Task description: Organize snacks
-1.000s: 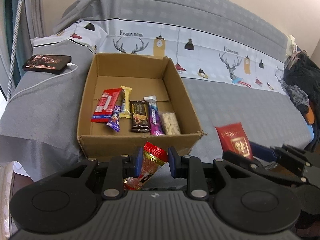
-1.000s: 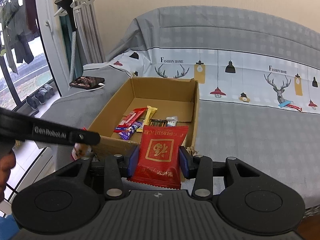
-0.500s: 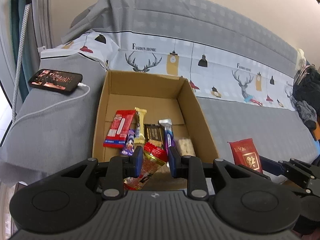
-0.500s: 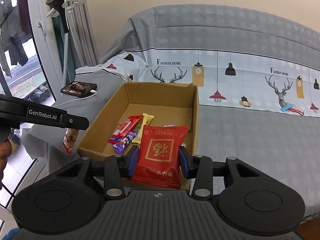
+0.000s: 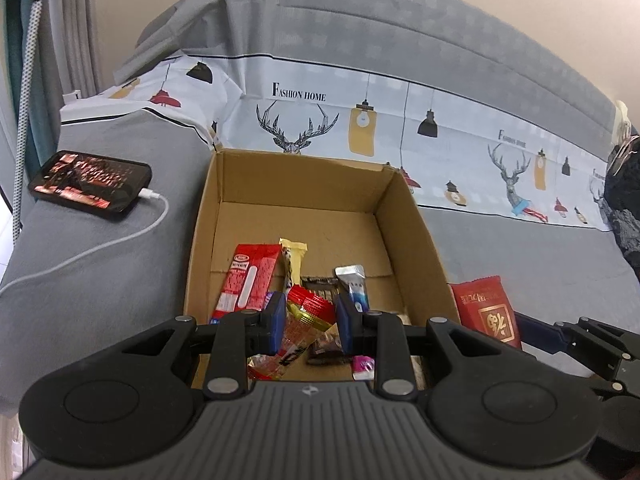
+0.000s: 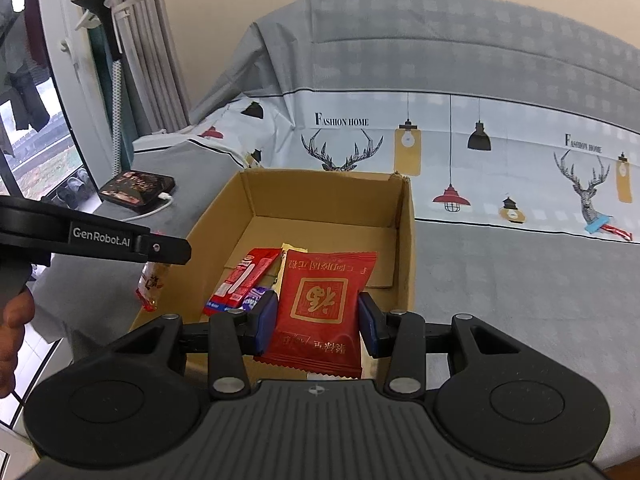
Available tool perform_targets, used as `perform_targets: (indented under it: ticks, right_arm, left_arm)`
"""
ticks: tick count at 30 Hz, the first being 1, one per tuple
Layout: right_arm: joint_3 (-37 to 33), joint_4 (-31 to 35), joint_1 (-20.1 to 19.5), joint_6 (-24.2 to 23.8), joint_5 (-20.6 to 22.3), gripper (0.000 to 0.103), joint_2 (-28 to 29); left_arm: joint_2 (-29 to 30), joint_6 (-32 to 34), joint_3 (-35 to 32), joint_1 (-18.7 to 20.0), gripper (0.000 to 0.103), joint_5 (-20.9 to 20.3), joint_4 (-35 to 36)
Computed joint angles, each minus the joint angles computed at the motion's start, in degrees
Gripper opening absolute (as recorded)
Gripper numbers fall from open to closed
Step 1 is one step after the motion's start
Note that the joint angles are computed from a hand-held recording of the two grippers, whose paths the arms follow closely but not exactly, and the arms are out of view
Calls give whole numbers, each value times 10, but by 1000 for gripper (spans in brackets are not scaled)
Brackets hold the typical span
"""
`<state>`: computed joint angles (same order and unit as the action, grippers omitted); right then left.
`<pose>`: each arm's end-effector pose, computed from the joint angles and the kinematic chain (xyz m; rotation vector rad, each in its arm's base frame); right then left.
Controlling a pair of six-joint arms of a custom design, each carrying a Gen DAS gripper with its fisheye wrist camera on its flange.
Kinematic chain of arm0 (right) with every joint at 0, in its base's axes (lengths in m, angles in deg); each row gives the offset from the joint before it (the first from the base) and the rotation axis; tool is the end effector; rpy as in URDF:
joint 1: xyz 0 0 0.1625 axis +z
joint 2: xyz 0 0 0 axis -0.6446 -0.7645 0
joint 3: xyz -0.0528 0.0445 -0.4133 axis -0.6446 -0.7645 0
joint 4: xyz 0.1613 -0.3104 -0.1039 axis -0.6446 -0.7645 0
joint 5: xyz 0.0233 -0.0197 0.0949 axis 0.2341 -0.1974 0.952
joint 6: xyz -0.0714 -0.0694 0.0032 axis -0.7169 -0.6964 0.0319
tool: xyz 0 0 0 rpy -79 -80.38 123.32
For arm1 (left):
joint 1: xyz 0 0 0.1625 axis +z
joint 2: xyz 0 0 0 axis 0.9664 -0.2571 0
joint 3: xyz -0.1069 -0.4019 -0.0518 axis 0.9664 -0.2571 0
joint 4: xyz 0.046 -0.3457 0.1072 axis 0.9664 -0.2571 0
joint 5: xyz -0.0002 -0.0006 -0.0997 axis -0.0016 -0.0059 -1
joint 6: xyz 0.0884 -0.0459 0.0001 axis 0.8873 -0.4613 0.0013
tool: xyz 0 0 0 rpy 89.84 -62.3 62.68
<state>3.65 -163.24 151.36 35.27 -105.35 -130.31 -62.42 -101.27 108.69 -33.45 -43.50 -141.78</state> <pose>0.3377 -0.6011 0.2727 0.9246 -2.4467 0.8635 -0.3352 -0.5909 0.3076 0.1272 2.2738 -0.9724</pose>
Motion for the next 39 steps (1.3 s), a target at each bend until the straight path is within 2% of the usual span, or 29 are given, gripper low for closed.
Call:
perform_targets:
  ticks: [10, 22, 24, 25, 26, 27, 28, 30, 35, 39]
  right_arm:
    - [-112, 51, -18, 5, -2, 45, 84]
    - [-184, 86, -34, 16, -15, 45, 141]
    - [-197, 97, -36, 21, -14, 46, 148]
    - [-207, 105, -37, 23, -9, 48, 152]
    - [-215, 108, -36, 26, -11, 49, 157]
    - [-223, 105, -34, 30, -15, 58, 161]
    - [-231, 101, -33, 36, -18, 74, 164]
    - [-233, 86, -32, 50, -17, 85, 163]
    - [-194, 119, -26, 65, -16, 89, 127]
    - [-121, 118, -8, 70, -46, 89, 86]
  left_arm:
    - [60, 71, -80, 59, 30, -11, -23]
    - [100, 82, -126, 99, 31, -27, -1]
    - [106, 83, -127, 99, 52, -5, -8]
    - [109, 80, -130, 98, 89, 8, -6]
    - [112, 78, -133, 97, 102, 21, -7]
    - [112, 90, -127, 94, 103, 32, -32]
    - [110, 110, -118, 91, 103, 41, -62]
    - [105, 118, -113, 85, 103, 46, -67]
    - [70, 39, -72, 66, 103, 42, 5]
    - [28, -79, -17, 40, 103, 42, 94]
